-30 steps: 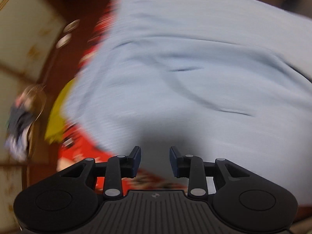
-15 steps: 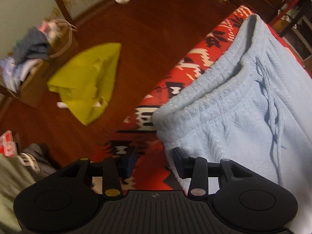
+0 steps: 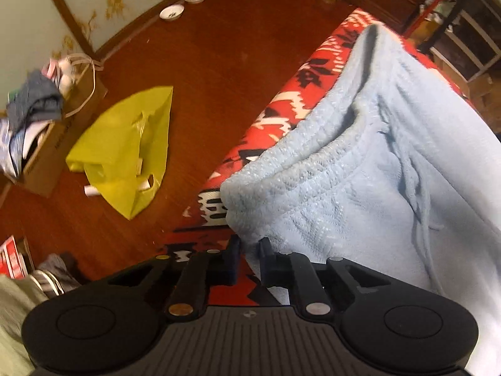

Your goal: Fold clothes

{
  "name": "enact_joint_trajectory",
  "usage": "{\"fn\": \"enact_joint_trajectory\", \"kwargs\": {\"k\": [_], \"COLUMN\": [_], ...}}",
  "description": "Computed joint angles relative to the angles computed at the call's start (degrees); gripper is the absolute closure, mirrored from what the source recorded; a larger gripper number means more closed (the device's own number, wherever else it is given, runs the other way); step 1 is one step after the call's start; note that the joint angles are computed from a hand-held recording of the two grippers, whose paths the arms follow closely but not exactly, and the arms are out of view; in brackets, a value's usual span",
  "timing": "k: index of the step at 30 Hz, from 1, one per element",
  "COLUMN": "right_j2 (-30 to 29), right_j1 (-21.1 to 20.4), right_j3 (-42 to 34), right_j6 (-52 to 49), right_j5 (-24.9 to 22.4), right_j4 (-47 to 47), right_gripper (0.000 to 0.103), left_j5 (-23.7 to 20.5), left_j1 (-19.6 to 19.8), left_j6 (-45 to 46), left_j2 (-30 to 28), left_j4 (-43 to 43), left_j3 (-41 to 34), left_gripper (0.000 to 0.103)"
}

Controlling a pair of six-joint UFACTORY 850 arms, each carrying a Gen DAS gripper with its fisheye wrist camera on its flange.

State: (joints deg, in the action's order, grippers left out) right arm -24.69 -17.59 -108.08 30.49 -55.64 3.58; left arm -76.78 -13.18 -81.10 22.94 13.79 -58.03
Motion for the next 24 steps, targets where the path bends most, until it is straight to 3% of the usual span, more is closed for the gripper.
{"fn": "enact_joint_trajectory", "kwargs": {"k": [1,2,6,11,17,19,24], "right_j2": [-0.59,-1.19,-3.03,-4.04,-3.72,-4.46,-7.60], "right_j1": [-0.12,-0.25,-0.44,1.09,5.70,7.81,14.63], "right_j3": [-0.85,-1.72,-4.84,-9.26,-13.97,-16.44,-20.88], "right_j6": [-0.24,-0.49,-3.81,-9.42,-20.63,-24.73,-29.54], "right_j5": [-0.75,-1.51,-3.69,-5.31,-6.30,-8.07,-14.02], "right_j4": [-0.25,-0.50,-1.46,-5.58,-3.04,-1.46,1.04], "right_gripper": [0.098,0.098,0.095,0.085,0.061,0.041,0.013], "left_j5": [-0.60,-1.22,-2.81,-3.13,1.57,3.26,7.83], "left_j1": [0.07,0.44,1.50,-0.26,-1.81,-2.38,-3.17], "left_j6": [0.38,0.84,1.78,5.16,15.41,20.06,27.55], "left_j2": [-0.22,-0.55,-1.30,-2.88,-9.31,-12.29,-19.29], "left_j4": [-0.13,-0.46,-1.32,0.65,4.02,5.02,4.05], "left_j3": [-0.12,-0.14,-0.29,-4.85,-12.58,-15.20,-20.54], "left_gripper": [0.102,0.103,0.092,0.081,0.056,0.047,0.027]}}
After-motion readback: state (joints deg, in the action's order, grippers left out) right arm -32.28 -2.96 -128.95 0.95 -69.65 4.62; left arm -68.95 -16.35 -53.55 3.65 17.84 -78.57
